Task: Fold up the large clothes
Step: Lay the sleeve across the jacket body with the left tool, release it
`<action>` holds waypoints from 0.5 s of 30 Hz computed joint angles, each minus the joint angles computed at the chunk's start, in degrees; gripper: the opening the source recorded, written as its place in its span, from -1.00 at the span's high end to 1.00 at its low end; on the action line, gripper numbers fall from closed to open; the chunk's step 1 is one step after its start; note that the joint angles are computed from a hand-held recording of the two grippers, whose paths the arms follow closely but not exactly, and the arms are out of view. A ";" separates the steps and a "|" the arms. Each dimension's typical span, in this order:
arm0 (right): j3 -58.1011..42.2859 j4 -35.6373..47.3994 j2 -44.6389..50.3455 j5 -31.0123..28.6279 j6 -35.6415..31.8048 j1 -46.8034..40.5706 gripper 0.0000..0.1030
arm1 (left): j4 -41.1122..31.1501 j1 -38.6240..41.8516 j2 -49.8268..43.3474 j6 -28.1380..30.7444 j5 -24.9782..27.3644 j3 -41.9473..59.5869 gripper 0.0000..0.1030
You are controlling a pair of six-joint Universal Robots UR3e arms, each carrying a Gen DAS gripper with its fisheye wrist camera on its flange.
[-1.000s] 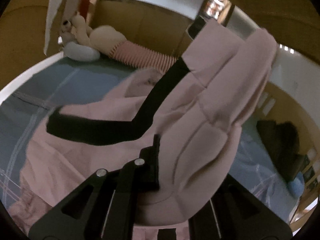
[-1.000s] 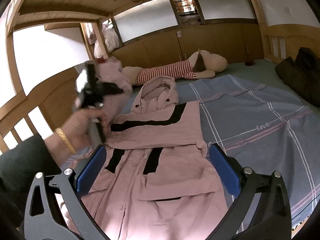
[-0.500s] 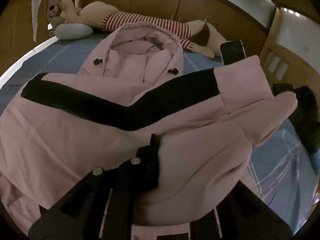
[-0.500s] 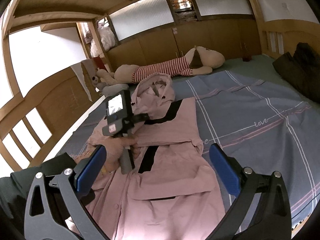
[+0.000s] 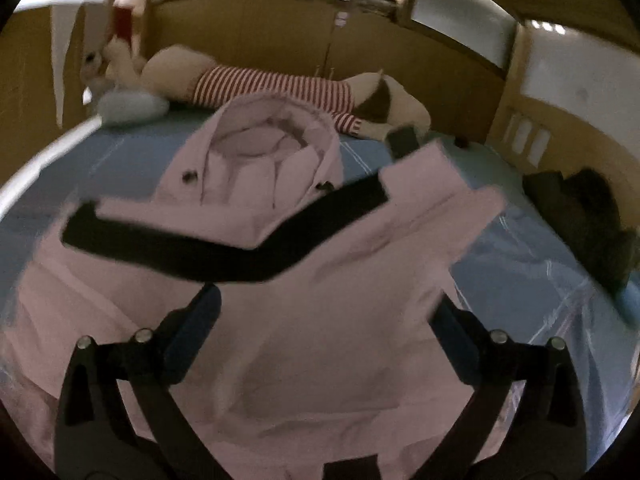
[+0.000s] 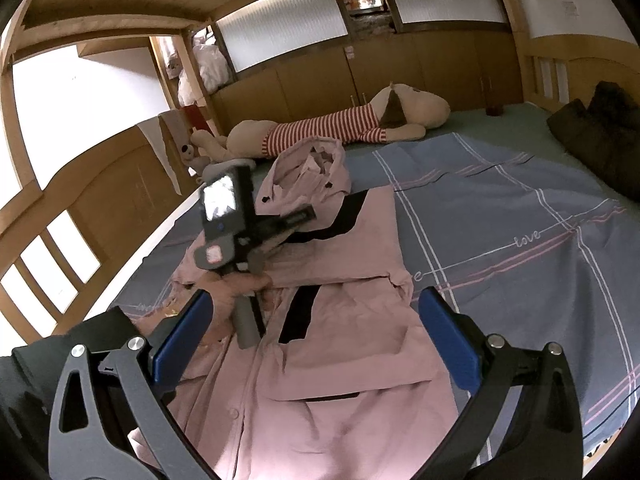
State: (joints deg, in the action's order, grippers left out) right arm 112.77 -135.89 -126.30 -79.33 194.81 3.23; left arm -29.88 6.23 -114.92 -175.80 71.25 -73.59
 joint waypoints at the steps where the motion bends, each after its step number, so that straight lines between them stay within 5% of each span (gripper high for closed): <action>1: -0.06 -0.27 0.41 -0.48 0.22 0.48 -0.97 | -0.16 -0.06 1.61 1.06 0.85 -0.90 -0.96; 5: -0.25 -0.98 1.20 -1.39 0.91 1.40 -0.97 | 0.75 3.74 12.57 5.69 -4.04 -9.29 -0.96; 8: -0.08 -1.86 0.97 -1.58 1.34 1.60 -0.97 | -9.59 11.67 25.30 11.83 -12.92 -14.11 -0.96; 12: -0.15 -1.97 1.14 -2.17 1.61 2.51 -0.97 | -39.62 30.81 45.20 28.81 -27.46 -15.86 -0.96; 15: -0.30 -3.71 1.86 -5.59 1.84 5.66 -0.97 | -71.36 48.73 56.70 52.79 -33.60 -10.60 -0.96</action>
State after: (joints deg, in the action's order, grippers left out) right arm 112.48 -139.60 -124.45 -84.93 196.65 8.89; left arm -101.24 54.96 -58.22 -123.00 37.65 -84.19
